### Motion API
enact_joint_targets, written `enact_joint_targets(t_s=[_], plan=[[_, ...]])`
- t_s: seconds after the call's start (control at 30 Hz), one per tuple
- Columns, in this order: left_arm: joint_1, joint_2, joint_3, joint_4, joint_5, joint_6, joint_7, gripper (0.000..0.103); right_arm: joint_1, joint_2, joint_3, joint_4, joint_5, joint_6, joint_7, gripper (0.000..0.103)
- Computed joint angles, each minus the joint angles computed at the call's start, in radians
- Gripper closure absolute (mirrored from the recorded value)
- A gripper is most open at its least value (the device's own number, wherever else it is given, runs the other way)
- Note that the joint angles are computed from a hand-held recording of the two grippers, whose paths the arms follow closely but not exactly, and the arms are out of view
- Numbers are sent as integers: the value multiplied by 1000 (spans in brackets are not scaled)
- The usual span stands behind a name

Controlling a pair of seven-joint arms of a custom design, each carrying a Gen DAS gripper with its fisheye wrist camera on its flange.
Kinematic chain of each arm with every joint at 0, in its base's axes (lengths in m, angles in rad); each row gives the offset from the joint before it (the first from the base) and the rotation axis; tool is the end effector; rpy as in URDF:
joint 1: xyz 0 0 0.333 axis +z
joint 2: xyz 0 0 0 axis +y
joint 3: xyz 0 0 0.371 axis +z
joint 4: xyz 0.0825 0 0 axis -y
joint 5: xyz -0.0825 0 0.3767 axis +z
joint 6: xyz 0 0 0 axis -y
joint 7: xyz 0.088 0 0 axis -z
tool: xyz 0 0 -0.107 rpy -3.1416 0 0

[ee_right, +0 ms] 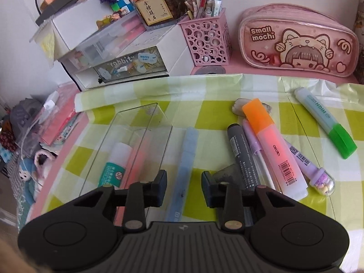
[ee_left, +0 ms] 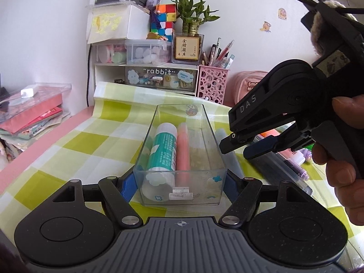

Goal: Organize stationery
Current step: 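Grasp the light blue marker with the right gripper and lift it, then lower the light blue marker into the clear box and release it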

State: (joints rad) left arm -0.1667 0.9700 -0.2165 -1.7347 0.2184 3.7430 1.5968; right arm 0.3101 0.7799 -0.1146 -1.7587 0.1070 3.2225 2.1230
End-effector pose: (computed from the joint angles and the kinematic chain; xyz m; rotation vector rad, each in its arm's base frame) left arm 0.6771 -0.2572 0.2037 -1.2336 2.0000 -1.2402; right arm 0.7215 0.1504 0.2512 -1.3729 2.0816 -0.4036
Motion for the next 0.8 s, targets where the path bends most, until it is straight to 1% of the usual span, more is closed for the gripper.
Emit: enact_joint_targets(t_s=[0.03,0.07,0.1,0.13,0.17,0.23,0.27,0.33,0.43,0.5,0.53,0.67,0.8], plan=[[-3,1,3,0,-1,2,2,31,-14,5,16,11,-2,-12,-4,74],[-4,1,4,1,-2,2,4,31,-32,12,43,25,28,-23,-46,74],[-3,2,3,2,-1,2,4,31,-30,16,35,28,-10,-16,-17,78],[-4,1,3,2,-2,2,4,31,0,19,-1,34,-9,-30,-10,86],[-4,1,4,1,-3,3,4,31,20,23,-24,40,-9,-40,-3,90],[-3,2,3,2,-2,3,4,31,43,25,-49,33,-15,-28,3,90],[-5,1,4,2,-3,3,5,31,34,23,-37,26,-12,-13,5,90],[-4,1,4,2,-3,2,5,31,-32,17,41,8,-1,29,3,91],[-9,1,8,1,-8,4,8,31,-117,12,140,-16,11,78,4,91],[-16,0,14,0,-16,7,15,31,-159,12,188,-29,13,108,7,91],[-17,0,15,0,-18,7,17,31,-166,12,196,-34,16,117,12,91],[-24,-2,20,-2,-28,7,26,31,-152,7,181,-44,27,136,26,91],[-38,-4,31,-5,-44,8,46,31,-125,1,152,-55,36,143,33,91]])
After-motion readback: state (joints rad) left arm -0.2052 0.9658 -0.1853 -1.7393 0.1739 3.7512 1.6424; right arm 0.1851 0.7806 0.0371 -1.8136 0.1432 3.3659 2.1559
